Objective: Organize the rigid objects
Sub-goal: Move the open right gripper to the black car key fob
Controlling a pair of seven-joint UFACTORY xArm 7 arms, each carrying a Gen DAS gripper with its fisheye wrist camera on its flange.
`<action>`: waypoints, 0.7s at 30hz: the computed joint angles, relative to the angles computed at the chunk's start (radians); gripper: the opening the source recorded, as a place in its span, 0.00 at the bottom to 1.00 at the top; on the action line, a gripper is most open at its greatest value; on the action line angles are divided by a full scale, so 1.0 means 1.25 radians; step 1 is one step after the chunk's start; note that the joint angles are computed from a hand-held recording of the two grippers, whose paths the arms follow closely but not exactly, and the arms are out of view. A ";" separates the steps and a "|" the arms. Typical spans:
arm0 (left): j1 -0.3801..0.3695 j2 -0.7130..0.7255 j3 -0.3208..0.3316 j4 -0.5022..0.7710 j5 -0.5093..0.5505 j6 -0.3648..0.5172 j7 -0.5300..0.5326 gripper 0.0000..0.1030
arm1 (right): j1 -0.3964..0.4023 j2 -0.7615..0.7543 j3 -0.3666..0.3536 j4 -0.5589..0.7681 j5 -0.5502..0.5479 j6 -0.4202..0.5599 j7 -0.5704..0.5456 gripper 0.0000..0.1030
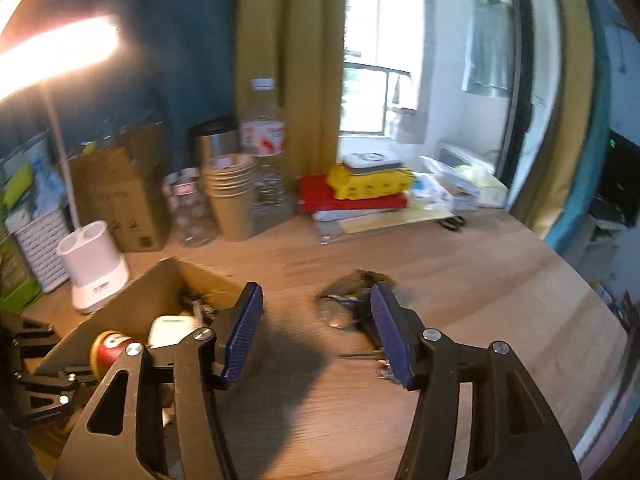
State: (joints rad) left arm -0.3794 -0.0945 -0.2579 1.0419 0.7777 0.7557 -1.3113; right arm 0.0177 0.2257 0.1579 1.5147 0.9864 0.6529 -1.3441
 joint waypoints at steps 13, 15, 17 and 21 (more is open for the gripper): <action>-0.001 0.000 0.000 0.000 0.000 0.001 0.000 0.15 | -0.004 0.128 0.000 0.080 -0.217 -0.087 0.219 0.59; -0.001 0.000 0.000 0.001 0.001 0.002 0.000 0.15 | 0.000 0.148 -0.004 0.098 -0.267 -0.076 0.276 0.59; 0.000 0.000 0.000 0.000 0.000 0.000 0.000 0.15 | 0.003 0.165 -0.005 0.111 -0.315 -0.067 0.323 0.59; -0.001 0.000 0.000 0.001 0.000 0.002 0.001 0.15 | 0.001 0.188 0.005 0.120 -0.375 -0.065 0.374 0.59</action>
State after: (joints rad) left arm -0.3801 -0.0944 -0.2582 1.0428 0.7777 0.7579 -1.3100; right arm 0.0185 0.4601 0.1636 1.6645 0.5172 0.5717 -0.8770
